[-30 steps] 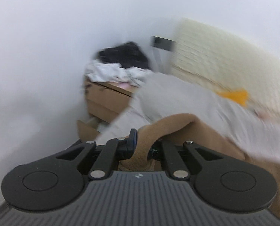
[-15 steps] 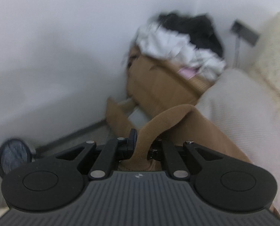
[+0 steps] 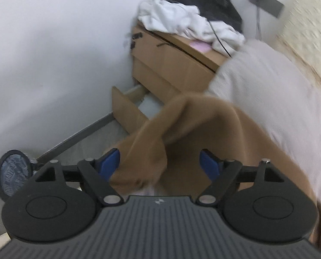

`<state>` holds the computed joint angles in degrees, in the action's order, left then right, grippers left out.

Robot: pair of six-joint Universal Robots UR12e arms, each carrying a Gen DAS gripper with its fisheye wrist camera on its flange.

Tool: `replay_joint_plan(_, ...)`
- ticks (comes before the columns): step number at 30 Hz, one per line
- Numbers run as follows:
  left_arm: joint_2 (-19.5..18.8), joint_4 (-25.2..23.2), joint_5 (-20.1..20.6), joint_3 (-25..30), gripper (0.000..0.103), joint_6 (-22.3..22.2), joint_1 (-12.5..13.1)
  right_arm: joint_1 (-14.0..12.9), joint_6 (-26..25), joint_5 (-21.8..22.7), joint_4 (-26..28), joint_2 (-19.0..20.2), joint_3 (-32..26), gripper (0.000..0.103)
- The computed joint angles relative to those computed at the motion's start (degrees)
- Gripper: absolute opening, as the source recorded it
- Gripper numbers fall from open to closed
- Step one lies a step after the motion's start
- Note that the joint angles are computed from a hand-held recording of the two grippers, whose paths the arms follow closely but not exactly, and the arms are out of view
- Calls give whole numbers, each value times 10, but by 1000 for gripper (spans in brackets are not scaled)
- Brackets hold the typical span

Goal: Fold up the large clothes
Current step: 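Lay the sleeve flat on the bed and open the left gripper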

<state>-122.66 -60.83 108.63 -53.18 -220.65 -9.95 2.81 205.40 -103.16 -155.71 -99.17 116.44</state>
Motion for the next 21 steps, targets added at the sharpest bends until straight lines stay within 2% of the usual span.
replay_joint_plan(1,6,-11,4,-2,84,4,-5,-1,-2,4,2,-4,2,63)
replay_joint_plan(5,43,13,-12,-39,84,41,-27,-3,-7,7,4,-21,14,63)
replay_joint_plan(8,64,16,-12,-57,84,72,-51,-10,-4,29,11,-36,22,63)
replay_joint_plan(13,108,51,-63,-108,84,91,-93,-9,-18,42,16,-61,32,63)
replay_joint_plan(15,122,59,-75,-124,84,96,-115,-7,-21,43,9,-69,38,63)
replay_joint_plan(21,153,125,-118,-175,83,115,-183,-2,-24,38,13,-98,56,63)
